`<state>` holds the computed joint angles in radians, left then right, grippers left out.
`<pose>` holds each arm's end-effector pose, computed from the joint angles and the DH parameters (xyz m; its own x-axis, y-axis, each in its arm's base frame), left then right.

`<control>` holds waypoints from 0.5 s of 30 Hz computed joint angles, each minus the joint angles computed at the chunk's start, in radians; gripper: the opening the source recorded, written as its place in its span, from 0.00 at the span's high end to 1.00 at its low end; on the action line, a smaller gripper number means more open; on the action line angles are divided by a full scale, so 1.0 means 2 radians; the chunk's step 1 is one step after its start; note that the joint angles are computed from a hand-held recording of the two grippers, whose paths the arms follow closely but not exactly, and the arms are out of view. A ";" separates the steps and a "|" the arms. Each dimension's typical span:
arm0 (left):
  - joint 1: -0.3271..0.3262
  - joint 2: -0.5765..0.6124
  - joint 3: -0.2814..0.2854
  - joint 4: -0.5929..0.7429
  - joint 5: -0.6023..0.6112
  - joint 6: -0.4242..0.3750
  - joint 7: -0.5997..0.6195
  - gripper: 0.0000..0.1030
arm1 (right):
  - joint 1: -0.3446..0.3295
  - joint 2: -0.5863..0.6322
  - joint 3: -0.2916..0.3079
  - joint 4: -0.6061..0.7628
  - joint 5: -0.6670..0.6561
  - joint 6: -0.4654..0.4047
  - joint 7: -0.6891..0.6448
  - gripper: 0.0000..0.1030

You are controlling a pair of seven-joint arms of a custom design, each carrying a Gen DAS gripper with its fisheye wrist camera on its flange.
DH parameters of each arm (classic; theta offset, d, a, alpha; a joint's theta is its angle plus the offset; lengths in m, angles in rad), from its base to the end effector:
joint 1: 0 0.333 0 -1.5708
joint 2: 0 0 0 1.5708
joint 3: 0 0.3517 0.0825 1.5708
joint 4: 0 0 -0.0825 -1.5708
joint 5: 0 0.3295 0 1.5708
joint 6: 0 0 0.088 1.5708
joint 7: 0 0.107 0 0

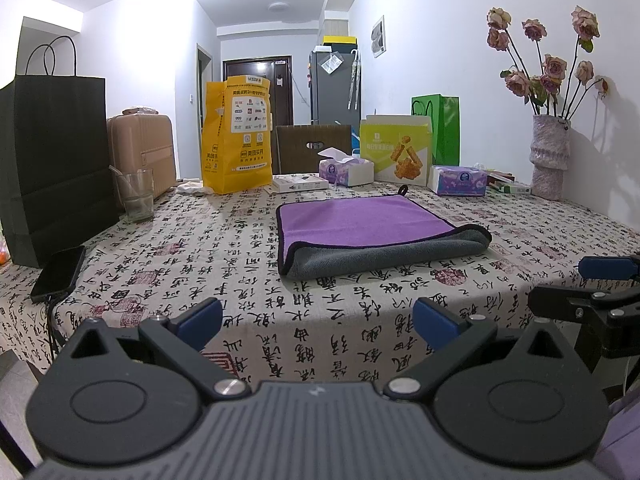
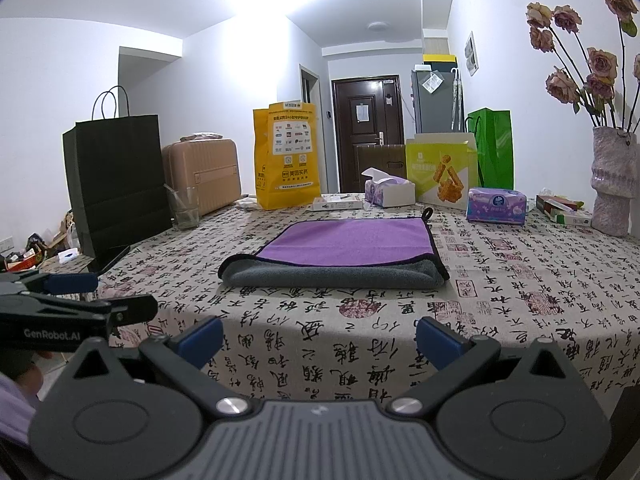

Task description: Fold towel

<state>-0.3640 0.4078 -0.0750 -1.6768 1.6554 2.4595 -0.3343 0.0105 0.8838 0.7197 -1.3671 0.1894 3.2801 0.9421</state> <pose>0.6033 -0.2754 0.4655 0.2703 -0.9620 -0.0387 -0.3498 -0.0607 -0.9348 0.7008 0.2962 0.4465 0.6129 -0.7818 -0.1148 -0.3435 -0.1328 -0.9297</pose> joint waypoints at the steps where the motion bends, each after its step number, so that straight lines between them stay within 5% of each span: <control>1: 0.000 0.000 0.000 0.000 0.000 0.000 0.000 0.00 | 0.000 0.000 0.000 0.000 0.000 0.000 0.000 0.00; 15: -0.001 0.004 0.001 0.000 -0.001 0.001 -0.001 0.00 | 0.001 0.000 0.000 -0.002 -0.001 0.001 0.002 0.00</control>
